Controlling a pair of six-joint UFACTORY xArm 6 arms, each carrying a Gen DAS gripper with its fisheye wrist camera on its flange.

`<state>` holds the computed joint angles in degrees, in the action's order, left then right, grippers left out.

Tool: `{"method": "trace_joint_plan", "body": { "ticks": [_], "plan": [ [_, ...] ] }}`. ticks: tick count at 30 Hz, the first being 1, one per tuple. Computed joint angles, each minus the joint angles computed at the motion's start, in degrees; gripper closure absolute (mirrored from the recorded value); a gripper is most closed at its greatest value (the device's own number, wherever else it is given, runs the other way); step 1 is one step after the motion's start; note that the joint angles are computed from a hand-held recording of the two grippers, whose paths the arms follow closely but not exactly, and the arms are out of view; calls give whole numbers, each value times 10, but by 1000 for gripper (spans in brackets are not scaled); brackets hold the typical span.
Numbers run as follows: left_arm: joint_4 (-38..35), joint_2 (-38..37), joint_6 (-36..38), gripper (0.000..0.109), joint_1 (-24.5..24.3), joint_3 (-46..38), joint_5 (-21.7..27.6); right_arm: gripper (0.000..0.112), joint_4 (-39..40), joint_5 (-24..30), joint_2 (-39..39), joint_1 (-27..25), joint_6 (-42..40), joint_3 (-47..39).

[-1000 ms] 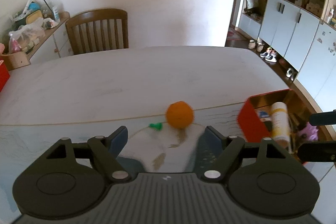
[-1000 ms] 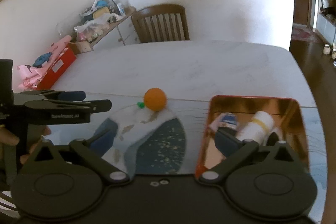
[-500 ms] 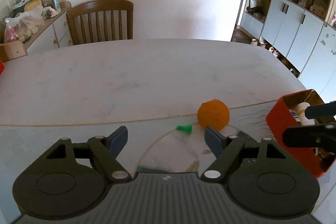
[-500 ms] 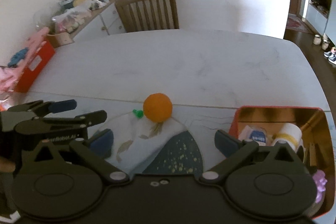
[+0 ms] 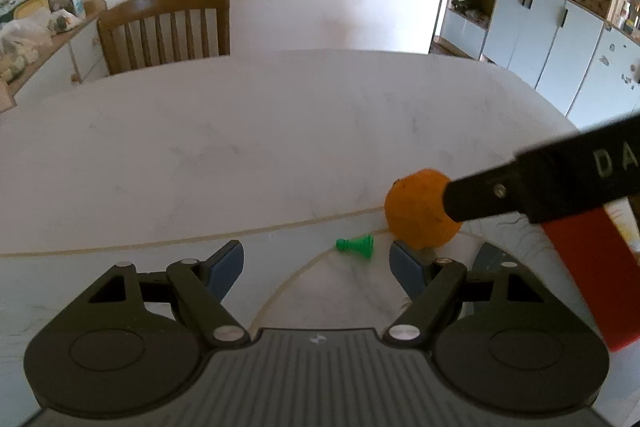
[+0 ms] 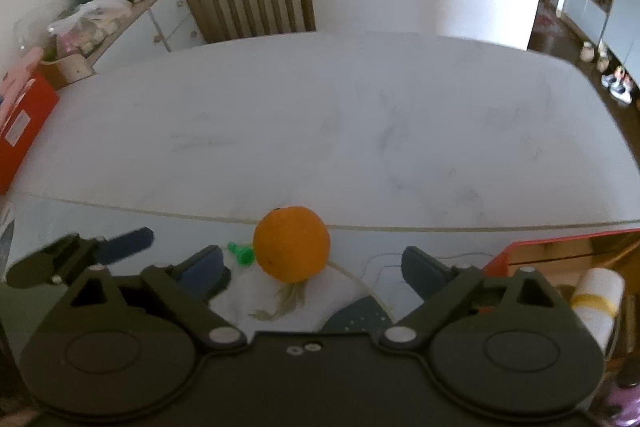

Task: Organize rigid objects
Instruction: 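Grasp the orange with the right tool while the left tool grasps the small green piece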

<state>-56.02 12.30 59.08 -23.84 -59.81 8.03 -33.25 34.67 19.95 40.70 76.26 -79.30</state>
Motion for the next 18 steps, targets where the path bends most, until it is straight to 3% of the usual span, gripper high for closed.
{"method": "trace_joint_plan", "body": {
  "ticks": [10,16,18],
  "plan": [
    [-61,48,53,32,-5,-41,7,36,23,-4,41,-8,-22,-38],
    [-107,56,95,56,-14,-51,-3,43,38,1,61,-12,-40,-61],
    [-112,54,100,70,-16,-50,-1,45,48,7,66,-12,-49,-67]
  ]
}}
